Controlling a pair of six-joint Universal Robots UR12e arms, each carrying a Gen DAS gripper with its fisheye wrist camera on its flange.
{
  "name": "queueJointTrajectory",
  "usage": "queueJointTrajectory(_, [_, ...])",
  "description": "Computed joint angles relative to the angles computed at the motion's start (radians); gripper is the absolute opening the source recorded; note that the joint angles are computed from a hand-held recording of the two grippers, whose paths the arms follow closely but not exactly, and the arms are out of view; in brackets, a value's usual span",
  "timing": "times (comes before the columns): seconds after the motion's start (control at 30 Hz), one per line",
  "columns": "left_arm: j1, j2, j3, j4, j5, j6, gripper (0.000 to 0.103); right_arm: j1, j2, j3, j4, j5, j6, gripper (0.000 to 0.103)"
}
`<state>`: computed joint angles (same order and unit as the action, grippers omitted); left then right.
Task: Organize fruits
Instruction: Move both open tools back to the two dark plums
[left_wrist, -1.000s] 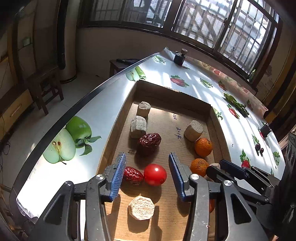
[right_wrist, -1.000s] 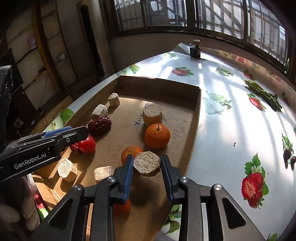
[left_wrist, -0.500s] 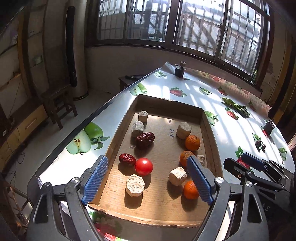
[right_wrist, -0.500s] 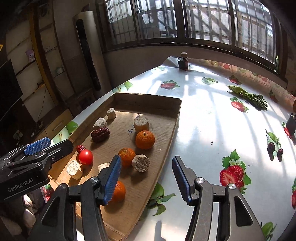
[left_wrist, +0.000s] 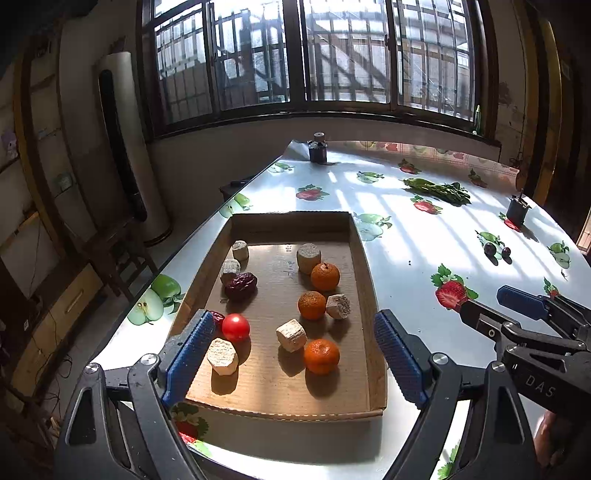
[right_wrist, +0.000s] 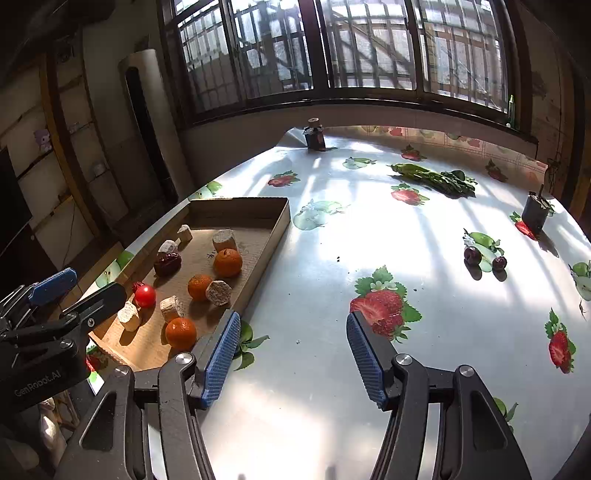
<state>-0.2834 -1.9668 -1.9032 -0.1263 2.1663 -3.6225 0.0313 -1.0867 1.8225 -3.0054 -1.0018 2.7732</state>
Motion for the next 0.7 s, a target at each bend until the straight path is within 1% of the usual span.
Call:
queueJointTrajectory(0.2, [-0.019,-0.011,0.021,-0.021,0.004,0.015,0.088,-0.031,-0.01,0.019,-0.027,0.015,0.017,0.068])
queueJointTrajectory(0.4, [-0.034,-0.023,0.037,-0.032,0.006,0.034,0.088,-0.055,-0.011,0.023,-0.033,0.017,0.031,0.069])
queueJointTrajectory(0.7, [-0.036,-0.035,0.053,-0.055,-0.015,0.041,0.088,-0.072,-0.002,0.016,-0.022,0.007,0.047,0.069])
